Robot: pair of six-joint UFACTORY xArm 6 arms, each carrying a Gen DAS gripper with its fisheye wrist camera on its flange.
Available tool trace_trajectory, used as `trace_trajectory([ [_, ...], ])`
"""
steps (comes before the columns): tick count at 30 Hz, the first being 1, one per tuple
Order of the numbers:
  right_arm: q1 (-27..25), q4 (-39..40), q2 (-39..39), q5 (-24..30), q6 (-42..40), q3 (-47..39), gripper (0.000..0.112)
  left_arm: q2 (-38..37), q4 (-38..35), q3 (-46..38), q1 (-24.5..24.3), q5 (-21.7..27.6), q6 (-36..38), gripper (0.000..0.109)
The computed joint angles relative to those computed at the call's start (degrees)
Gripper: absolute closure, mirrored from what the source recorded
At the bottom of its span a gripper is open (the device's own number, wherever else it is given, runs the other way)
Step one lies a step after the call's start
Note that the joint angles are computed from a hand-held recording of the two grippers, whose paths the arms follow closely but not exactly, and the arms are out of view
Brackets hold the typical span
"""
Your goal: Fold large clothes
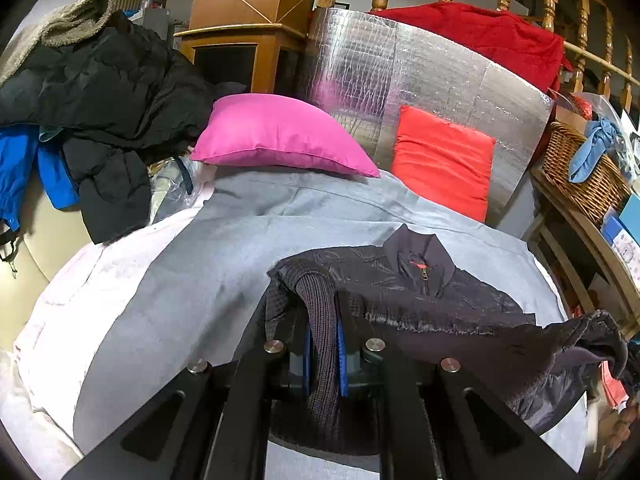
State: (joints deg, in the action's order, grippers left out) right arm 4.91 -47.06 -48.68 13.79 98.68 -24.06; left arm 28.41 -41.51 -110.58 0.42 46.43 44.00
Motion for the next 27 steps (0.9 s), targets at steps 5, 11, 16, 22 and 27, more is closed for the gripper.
trace_trajectory([
  [5, -0.43, 1.1, 1.16, 0.26, -1.46, -0.77, 0.104, 1.4, 0.55, -1.93, -0.28, 0.44, -0.92, 0.098],
  [11, -1.51, 1.74, 2.98, -0.23, -2.53, -2.0, 0.104, 3.54, 1.56, -5.07, -0.74, 1.1, -2.18, 0.098],
  [16, -2.47, 2.84, 4.55, -0.98, -4.1, -2.82, 0.104, 5.43, 2.89, -7.64, -1.24, 1.35, -3.53, 0.098],
  [22, -3.45, 4.93, 6.46, -1.08, -6.74, -4.04, 0.104, 7.76, 4.33, -11.09, -1.9, 1.91, -4.7, 0.098],
  [27, -4.24, 6.64, 7.86, -1.57, -8.75, -4.5, 0.104, 10.2, 6.01, -14.26, -2.43, 2.57, -6.23, 0.098],
])
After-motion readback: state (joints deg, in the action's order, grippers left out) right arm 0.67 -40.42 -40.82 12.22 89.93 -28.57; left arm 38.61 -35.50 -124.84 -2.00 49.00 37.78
